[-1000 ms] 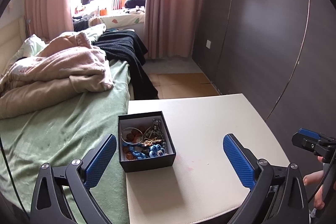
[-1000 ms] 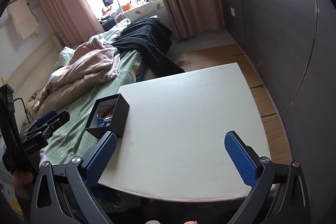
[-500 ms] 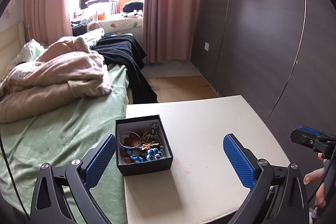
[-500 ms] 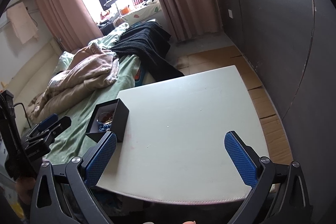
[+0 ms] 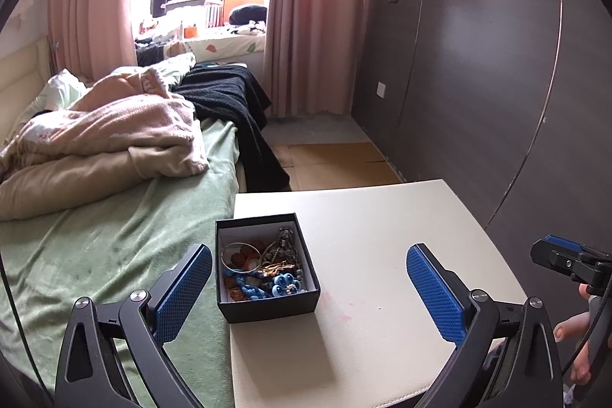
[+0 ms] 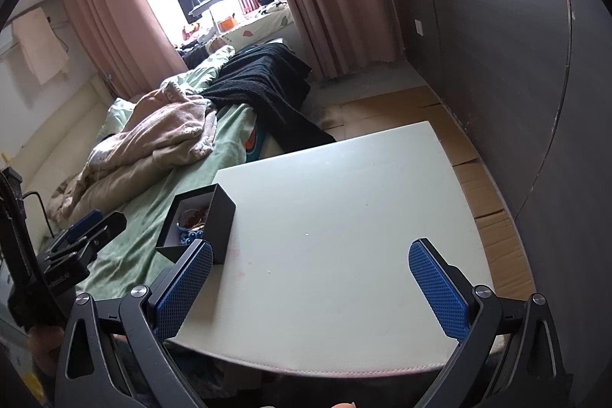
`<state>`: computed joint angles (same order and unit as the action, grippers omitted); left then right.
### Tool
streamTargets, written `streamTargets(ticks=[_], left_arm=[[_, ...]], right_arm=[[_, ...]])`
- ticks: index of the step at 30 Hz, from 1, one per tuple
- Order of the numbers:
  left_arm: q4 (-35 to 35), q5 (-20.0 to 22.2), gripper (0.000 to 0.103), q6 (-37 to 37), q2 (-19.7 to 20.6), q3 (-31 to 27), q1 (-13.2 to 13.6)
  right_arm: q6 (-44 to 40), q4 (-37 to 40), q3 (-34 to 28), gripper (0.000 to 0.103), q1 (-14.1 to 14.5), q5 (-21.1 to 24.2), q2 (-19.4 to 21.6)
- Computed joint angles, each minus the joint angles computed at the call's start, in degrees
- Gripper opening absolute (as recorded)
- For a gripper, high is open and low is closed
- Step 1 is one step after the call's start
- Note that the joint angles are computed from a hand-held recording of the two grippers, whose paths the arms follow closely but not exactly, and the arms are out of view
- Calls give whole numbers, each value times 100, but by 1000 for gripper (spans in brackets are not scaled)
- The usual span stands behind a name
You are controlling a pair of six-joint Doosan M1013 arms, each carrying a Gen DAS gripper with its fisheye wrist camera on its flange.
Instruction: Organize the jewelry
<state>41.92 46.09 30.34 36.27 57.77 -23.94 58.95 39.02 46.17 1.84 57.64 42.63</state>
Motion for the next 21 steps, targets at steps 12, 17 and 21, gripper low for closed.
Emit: streamTargets(ticks=[12, 17, 21], left_arm=[[-19, 23, 102, -107, 24, -37, 29], [-6, 65, 102, -169, 39, -45, 34], [46, 82, 102, -203, 50, -56, 40]], right_arm=[[-111, 87, 19, 103, 39, -73, -34], [-52, 34, 63, 103, 54, -195, -44], [30, 177, 56, 103, 35, -243, -13]])
